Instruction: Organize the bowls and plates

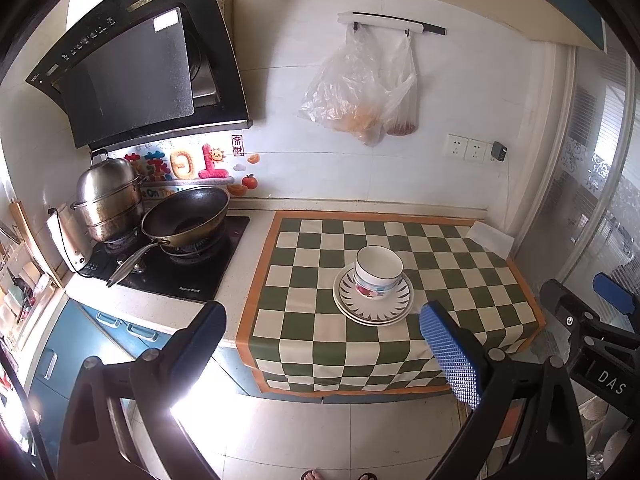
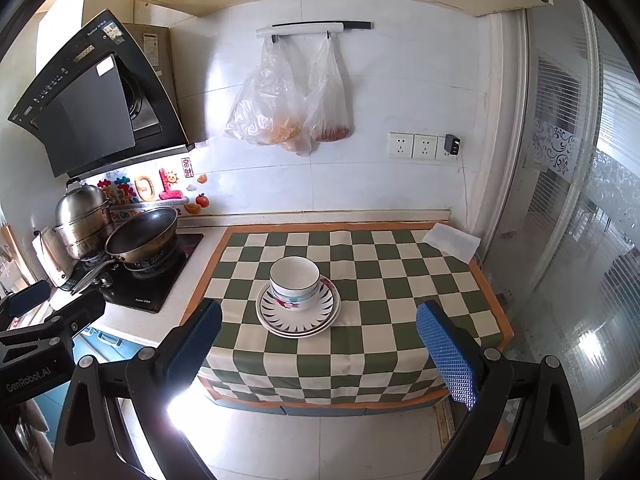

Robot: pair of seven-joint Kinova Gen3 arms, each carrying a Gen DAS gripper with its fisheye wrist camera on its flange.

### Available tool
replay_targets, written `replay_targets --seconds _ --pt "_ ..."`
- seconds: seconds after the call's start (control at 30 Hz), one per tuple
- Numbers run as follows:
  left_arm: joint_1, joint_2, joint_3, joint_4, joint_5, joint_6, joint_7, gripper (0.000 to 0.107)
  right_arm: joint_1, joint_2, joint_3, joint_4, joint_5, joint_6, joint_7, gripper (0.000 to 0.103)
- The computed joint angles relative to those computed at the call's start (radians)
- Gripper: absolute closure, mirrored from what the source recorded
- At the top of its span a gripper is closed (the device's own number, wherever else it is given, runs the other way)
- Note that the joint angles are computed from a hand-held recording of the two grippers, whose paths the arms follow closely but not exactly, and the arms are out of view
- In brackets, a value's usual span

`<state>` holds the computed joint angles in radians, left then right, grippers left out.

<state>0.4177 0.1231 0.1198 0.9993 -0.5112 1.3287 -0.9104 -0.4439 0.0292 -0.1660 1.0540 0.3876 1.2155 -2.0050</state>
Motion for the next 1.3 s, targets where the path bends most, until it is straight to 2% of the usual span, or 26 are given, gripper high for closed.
replay_targets --seconds 1.3 --pt "0.006 -0.011 0.007 0.011 -0.017 0.007 0.024 0.008 -0.017 0.011 0.002 -0.024 0.016 0.012 -0.003 0.003"
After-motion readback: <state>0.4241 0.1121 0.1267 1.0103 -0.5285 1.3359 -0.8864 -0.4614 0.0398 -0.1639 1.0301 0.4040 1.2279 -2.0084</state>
